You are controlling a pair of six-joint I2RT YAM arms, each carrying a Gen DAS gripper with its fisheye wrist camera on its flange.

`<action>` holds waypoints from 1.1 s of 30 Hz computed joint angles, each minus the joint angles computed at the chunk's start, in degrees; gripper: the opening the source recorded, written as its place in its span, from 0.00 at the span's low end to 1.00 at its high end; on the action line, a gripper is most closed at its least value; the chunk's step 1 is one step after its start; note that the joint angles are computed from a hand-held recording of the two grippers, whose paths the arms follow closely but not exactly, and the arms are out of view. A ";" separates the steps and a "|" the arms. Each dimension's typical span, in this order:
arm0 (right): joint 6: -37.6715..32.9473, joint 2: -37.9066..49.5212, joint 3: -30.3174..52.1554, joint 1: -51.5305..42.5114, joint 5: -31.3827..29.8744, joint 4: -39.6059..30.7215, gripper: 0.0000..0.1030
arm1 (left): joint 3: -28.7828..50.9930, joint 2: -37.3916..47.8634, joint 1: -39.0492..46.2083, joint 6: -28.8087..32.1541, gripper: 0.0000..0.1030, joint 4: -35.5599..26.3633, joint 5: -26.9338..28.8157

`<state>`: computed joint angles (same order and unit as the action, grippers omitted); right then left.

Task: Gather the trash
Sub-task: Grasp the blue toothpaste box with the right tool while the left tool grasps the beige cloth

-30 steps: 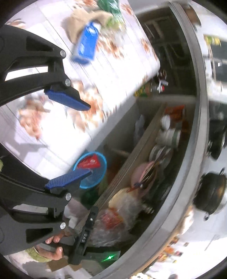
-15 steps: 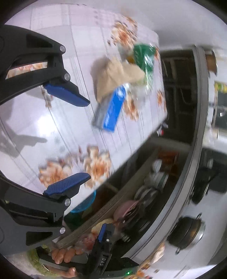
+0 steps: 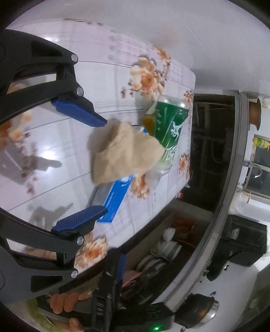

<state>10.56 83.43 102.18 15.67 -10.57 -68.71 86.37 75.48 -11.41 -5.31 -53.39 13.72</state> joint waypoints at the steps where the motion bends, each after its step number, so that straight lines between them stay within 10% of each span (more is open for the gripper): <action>1: -0.75 2.73 1.80 1.21 1.67 0.17 0.73 | 1.39 2.35 -0.25 0.09 0.72 0.22 -0.76; 7: -2.87 12.79 6.97 2.92 4.04 -0.02 0.73 | 6.19 12.03 -1.58 -1.41 0.61 0.84 -3.55; 15: -7.91 17.39 7.34 5.25 4.07 -0.55 0.62 | 5.87 15.88 0.27 -3.08 0.05 -0.33 0.06; 33: -0.13 -10.97 -15.57 4.12 6.69 -7.10 0.50 | -6.71 -2.58 -3.46 0.28 0.00 -8.01 5.01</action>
<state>10.43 72.46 86.61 19.79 -3.87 -75.82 79.67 72.89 -14.87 -5.03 -61.40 18.73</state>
